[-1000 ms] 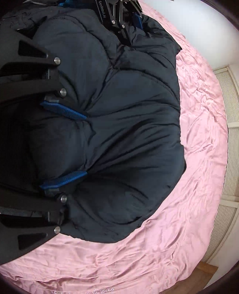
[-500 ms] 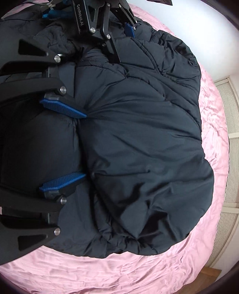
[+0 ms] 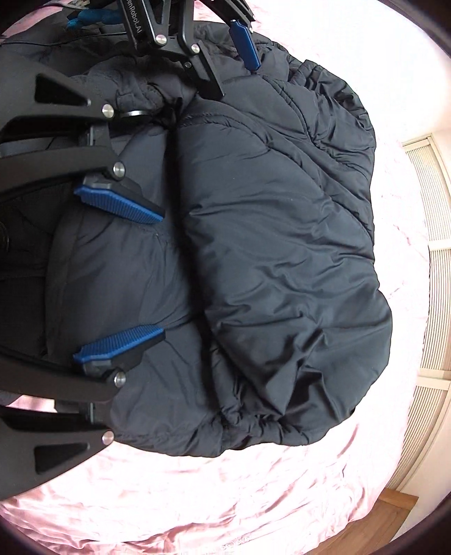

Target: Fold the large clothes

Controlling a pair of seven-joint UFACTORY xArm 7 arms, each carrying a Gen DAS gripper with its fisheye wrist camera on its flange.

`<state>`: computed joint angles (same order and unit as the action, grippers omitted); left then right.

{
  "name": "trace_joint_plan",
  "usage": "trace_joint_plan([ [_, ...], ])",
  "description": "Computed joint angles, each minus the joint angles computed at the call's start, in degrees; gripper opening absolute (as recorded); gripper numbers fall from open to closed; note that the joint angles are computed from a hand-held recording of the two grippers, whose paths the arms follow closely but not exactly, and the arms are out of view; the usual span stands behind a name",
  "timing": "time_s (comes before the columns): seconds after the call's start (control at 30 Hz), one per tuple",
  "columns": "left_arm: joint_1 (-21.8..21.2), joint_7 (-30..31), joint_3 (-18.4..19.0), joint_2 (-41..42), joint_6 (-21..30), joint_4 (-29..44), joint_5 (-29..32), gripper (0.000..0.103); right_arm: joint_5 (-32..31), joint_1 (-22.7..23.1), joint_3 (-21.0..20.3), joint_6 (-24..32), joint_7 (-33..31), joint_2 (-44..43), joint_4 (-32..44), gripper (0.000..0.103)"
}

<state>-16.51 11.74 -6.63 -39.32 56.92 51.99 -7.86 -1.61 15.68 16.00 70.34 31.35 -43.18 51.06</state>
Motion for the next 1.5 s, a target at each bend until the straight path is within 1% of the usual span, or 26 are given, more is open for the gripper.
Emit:
trace_joint_plan([
  [0.07, -0.1, -0.02, 0.23, -1.78, 2.03, 0.19, 0.07, 0.081, 0.37, 0.34, 0.32, 1.83, 0.67, -1.84, 0.17, 0.061],
  [0.1, -0.15, 0.18, 0.5, -2.35, 3.0, 0.44, 0.02, 0.081, 0.65, 0.26, 1.4, 2.63, 1.72, -1.18, 1.69, 0.061],
  [0.17, -0.18, 0.41, 0.83, -3.45, 5.1, 1.14, -0.19, 0.081, 1.1, 0.7, 1.91, 4.3, 2.81, -2.65, 2.11, 0.061],
  [0.3, -0.17, 0.29, 0.89, -6.24, 9.19, 2.64, -0.83, 0.081, 2.07, 1.03, 2.04, 9.39, 4.26, -6.3, 3.65, 0.061],
  [0.4, -0.05, 0.08, 0.95, -7.3, 11.85, 4.27, -1.3, 0.081, 3.11, 0.52, 2.42, 11.89, 5.88, -8.39, 4.33, 0.061],
  [0.63, 0.93, 1.36, 2.7, -8.58, 17.37, 7.42, -1.88, 0.081, 6.25, 0.23, 3.09, 20.44, 8.36, -13.37, 6.91, 0.061],
  [0.7, 1.63, 1.86, 3.67, -9.1, 18.83, 7.73, -1.9, 0.081, 7.26, 0.08, 3.33, 21.83, 8.88, -14.08, 7.02, 0.061],
  [0.8, 3.36, 3.02, 5.72, -10.66, 21.15, 7.31, -1.2, 0.081, 8.9, 0.27, 3.2, 25.36, 9.69, -16.38, 7.37, 0.061],
  [0.93, 6.45, 5.38, 9.55, -12.8, 25.49, 6.16, 0.23, 0.081, 10.6, 0.08, 2.78, 31.33, 10.39, -19.78, 8.62, 0.061],
  [1.03, 9.01, 7.68, 12.72, -13.29, 28.27, 6.26, 1.21, 0.081, 11.43, -0.84, 1.9, 36.31, 11.01, -23.09, 9.72, 0.061],
  [1.13, 11.54, 9.44, 16.18, -12.14, 31.64, 8.13, 1.22, 0.081, 11.71, -2.59, 0.22, 41.78, 11.51, -26.51, 10.85, 0.061],
  [1.17, 12.51, 9.97, 17.14, -11.59, 32.6, 8.74, 1.44, 0.081, 11.87, -3.29, -0.59, 43.57, 11.72, -27.79, 11.05, 0.062],
  [1.2, 13.41, 10.58, 18.11, -10.83, 33.66, 9.44, 1.68, 0.081, 11.87, -4.01, -1.36, 45.42, 11.8, -29.06, 11.24, 0.068],
  [1.27, 15.06, 11.76, 20.11, -8.64, 36.74, 11.19, 1.95, 0.081, 11.8, -5.4, -2.77, 48.82, 11.76, -31.36, 11.52, 0.076],
  [1.37, 17.75, 14.33, 22.05, -6.25, 39.37, 12.62, 3.23, 0.088, 12.69, -7.92, -5.26, 52.55, 12.32, -35.25, 11.28, 0.079],
  [1.43, 19.59, 15.78, 23.47, -4.75, 40.63, 13.61, 3.49, 0.088, 13.58, -9.52, -6.94, 54.45, 12.46, -37.5, 10.84, 0.081],
  [1.5, 21.7, 16.61, 24.74, -2.96, 41.52, 14.58, 3.84, 0.09, 14.0, -10.71, -7.78, 56.42, 11.76, -38.74, 10.78, 0.083],
])
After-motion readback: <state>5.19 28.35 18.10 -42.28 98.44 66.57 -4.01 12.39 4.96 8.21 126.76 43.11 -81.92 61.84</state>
